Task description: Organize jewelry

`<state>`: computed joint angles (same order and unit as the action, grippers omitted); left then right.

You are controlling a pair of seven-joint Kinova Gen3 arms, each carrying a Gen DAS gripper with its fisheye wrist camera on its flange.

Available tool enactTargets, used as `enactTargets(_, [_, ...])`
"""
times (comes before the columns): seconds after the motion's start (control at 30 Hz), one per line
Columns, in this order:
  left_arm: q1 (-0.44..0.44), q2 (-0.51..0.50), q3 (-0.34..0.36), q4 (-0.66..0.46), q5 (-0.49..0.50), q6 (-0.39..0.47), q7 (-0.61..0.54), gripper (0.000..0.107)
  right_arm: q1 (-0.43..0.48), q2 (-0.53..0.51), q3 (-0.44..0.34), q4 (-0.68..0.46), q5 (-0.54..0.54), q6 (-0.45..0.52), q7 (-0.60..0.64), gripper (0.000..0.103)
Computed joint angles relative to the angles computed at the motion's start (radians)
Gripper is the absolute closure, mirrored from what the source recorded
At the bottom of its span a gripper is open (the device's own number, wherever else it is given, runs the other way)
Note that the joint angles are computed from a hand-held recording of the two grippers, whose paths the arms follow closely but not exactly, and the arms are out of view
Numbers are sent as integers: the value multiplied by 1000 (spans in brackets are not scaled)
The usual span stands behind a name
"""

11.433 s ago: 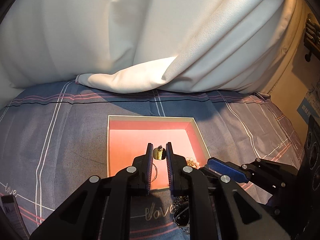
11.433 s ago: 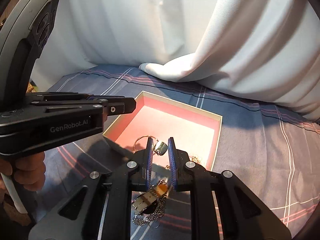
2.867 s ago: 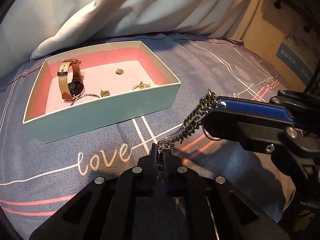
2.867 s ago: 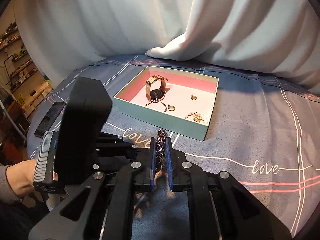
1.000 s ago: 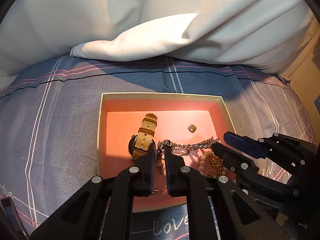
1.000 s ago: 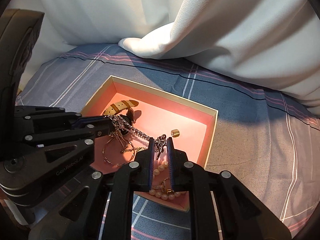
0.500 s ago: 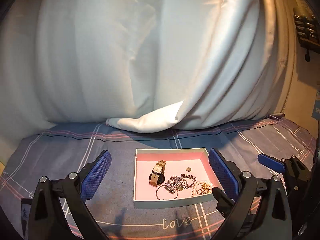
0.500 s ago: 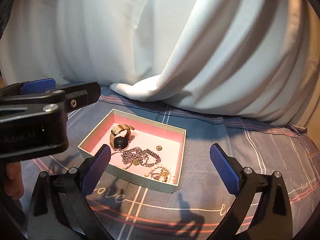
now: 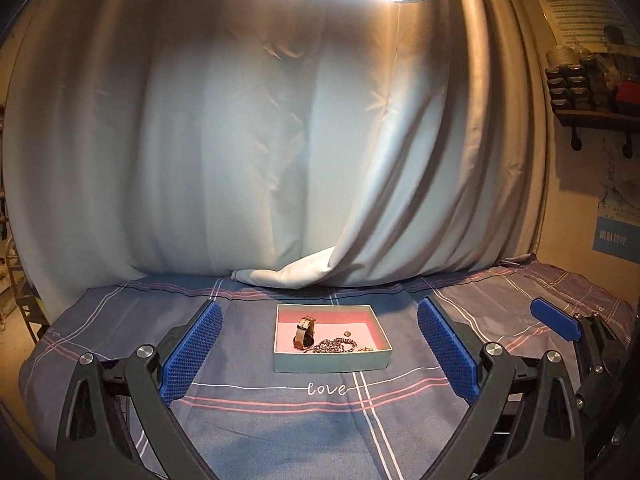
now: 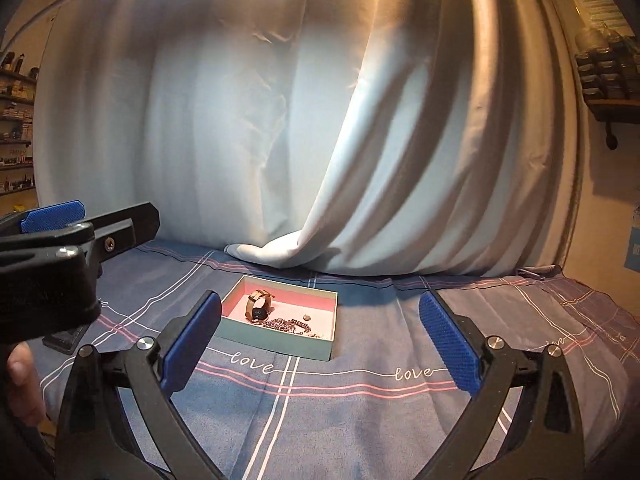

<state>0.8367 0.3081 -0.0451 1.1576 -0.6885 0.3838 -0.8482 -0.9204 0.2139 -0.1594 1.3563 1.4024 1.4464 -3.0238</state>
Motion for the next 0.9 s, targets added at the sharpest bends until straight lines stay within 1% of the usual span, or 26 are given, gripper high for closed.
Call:
enactTargets(0.07, [36,-15,-34,29,-42,-6,49,11,-13,0,-2,0,14,20,5,6])
enactTargets(0.17, [62,-27,-56,51,-110,-8,110,11,-24,-3,-7,6,32,35,-14,5])
enactTargets(0.23, [60,-33,-49,60,-139,-6,136,11,-31,-3,-11,14,44,45,-25,6])
enactTargets(0.33, [42,-40,-23,68,-157,2,149,11,-33,-3,-14,17,45,48,-32,5])
enactTargets(0.47, [18,-43,7,67,-157,15,146,11,-33,-4,-15,18,44,49,-27,6])
enactTargets(0.57, [16,-39,13,62,-170,26,152,11,-24,-5,-16,15,31,35,-18,6])
enactTargets(0.63, [-1,-38,35,56,-147,36,126,11,-21,-7,-16,13,21,28,-15,5])
enactTargets(0.8, [-5,-31,42,43,-131,52,104,11,-14,-10,-15,13,14,19,-13,6])
enactTargets(0.9, [-13,-25,49,32,-106,57,80,11,-10,-12,-16,14,7,15,-10,6])
